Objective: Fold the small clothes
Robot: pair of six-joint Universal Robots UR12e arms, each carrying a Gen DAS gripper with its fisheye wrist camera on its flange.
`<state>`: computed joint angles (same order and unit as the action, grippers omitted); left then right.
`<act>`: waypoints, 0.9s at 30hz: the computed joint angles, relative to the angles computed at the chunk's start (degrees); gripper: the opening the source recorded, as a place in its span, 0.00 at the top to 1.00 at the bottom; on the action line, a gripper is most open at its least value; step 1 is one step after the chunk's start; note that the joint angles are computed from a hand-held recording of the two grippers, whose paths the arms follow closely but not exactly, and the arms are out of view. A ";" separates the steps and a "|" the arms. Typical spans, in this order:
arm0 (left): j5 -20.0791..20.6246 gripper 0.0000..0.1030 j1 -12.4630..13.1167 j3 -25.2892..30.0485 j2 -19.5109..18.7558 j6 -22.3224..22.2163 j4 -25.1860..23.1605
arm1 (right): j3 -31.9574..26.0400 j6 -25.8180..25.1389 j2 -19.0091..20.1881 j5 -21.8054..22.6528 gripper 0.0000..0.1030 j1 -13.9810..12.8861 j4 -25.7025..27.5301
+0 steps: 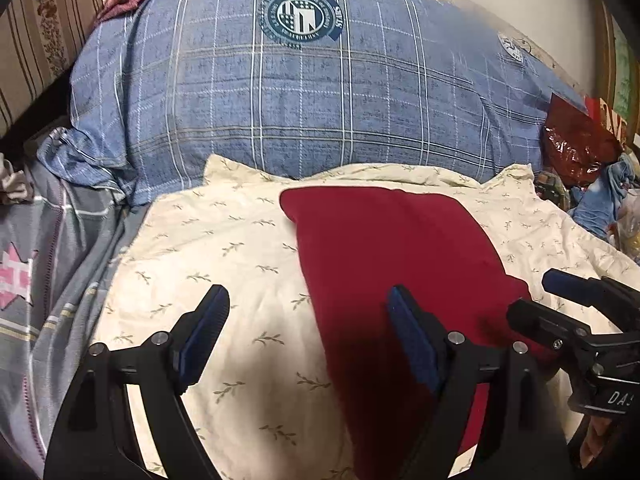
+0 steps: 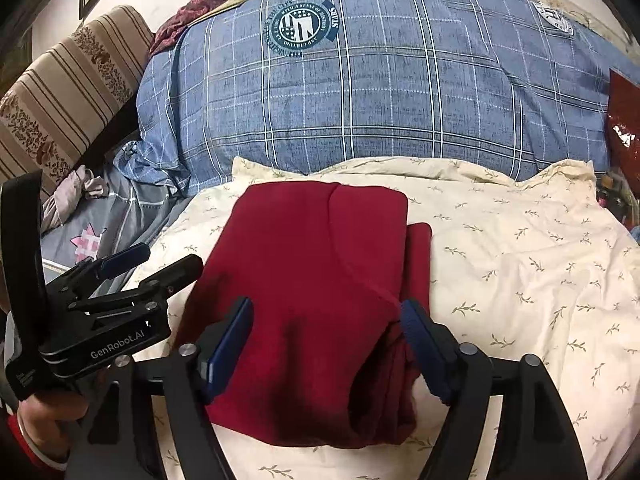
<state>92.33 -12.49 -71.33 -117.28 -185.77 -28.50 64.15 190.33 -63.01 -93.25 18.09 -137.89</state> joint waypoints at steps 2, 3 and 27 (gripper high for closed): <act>0.71 0.21 -0.05 -0.20 0.12 0.05 0.61 | -0.24 0.39 0.14 -0.01 0.24 0.10 0.25; 0.87 0.21 -0.03 -0.34 0.21 0.01 0.88 | -0.35 0.57 0.18 -0.12 0.24 0.14 0.40; 2.83 0.21 -0.38 0.27 -0.14 -0.54 -0.23 | -0.42 0.88 0.50 -1.09 0.20 0.14 0.26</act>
<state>95.16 -12.86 -71.07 -117.42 -186.32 -28.73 63.74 191.20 -62.51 -94.34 18.23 -137.63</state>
